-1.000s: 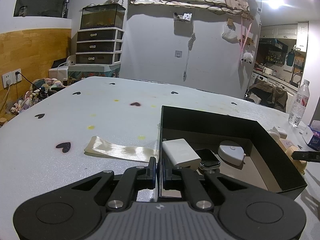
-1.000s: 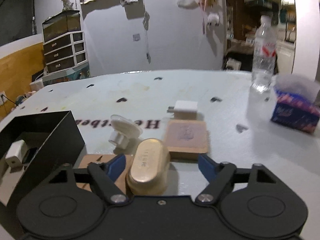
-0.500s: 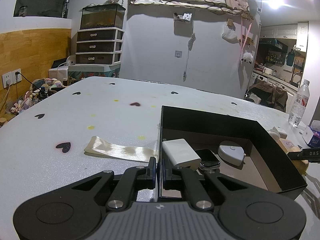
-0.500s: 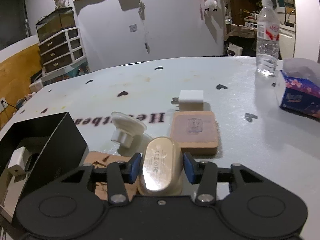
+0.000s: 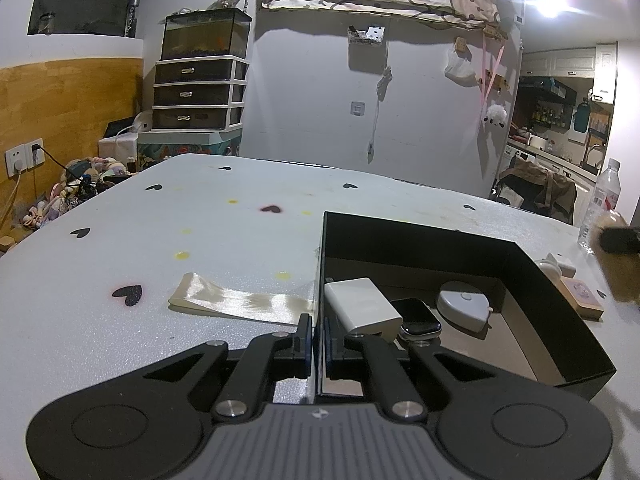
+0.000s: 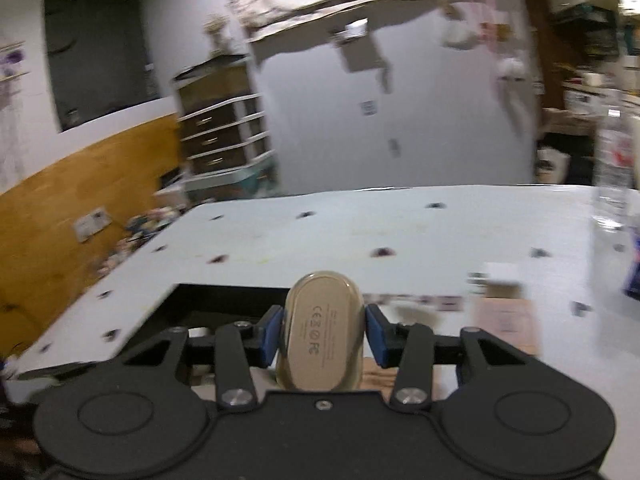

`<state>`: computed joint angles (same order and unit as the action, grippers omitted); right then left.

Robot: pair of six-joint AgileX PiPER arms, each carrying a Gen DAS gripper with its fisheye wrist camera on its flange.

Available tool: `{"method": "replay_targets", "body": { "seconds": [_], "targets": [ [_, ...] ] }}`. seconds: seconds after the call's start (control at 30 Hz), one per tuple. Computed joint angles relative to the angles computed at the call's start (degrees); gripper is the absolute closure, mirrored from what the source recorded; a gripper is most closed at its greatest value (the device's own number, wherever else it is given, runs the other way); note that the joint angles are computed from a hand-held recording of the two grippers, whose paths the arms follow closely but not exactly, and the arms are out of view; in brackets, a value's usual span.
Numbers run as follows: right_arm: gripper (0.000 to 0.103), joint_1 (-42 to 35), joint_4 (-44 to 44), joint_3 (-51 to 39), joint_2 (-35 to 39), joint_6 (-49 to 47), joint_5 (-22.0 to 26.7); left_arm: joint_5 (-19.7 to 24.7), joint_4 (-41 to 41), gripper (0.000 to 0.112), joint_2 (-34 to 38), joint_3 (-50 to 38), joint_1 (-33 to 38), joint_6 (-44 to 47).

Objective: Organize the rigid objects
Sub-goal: 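Close the right gripper on the beige earbud case and lift it, then carry the earbud case into the box and open the right gripper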

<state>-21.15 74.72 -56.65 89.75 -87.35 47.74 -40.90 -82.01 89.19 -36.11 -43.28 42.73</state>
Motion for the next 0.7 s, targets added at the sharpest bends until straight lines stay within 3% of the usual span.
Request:
{"method": "replay_targets", "body": {
  "seconds": [0.17, 0.37, 0.57, 0.7],
  "targets": [
    [0.058, 8.8, -10.7, -2.9, 1.1, 14.3, -3.5, 0.7, 0.6, 0.107, -0.6, 0.3, 0.7, -0.2],
    [0.058, 16.4, -23.5, -2.2, 0.2, 28.2, -11.1, 0.7, 1.2, 0.107, -0.1, 0.0, 0.8, -0.9],
    [0.059, 19.1, -29.3, -0.3, -1.3, 33.0, -15.8, 0.8, 1.5, 0.107, -0.1, 0.1, 1.0, -1.1],
    [0.059, 19.0, -30.1, -0.9, -1.0, 33.6, -15.2, 0.7, 1.3, 0.107, 0.0, 0.1, 0.8, -1.0]
  ]
}}
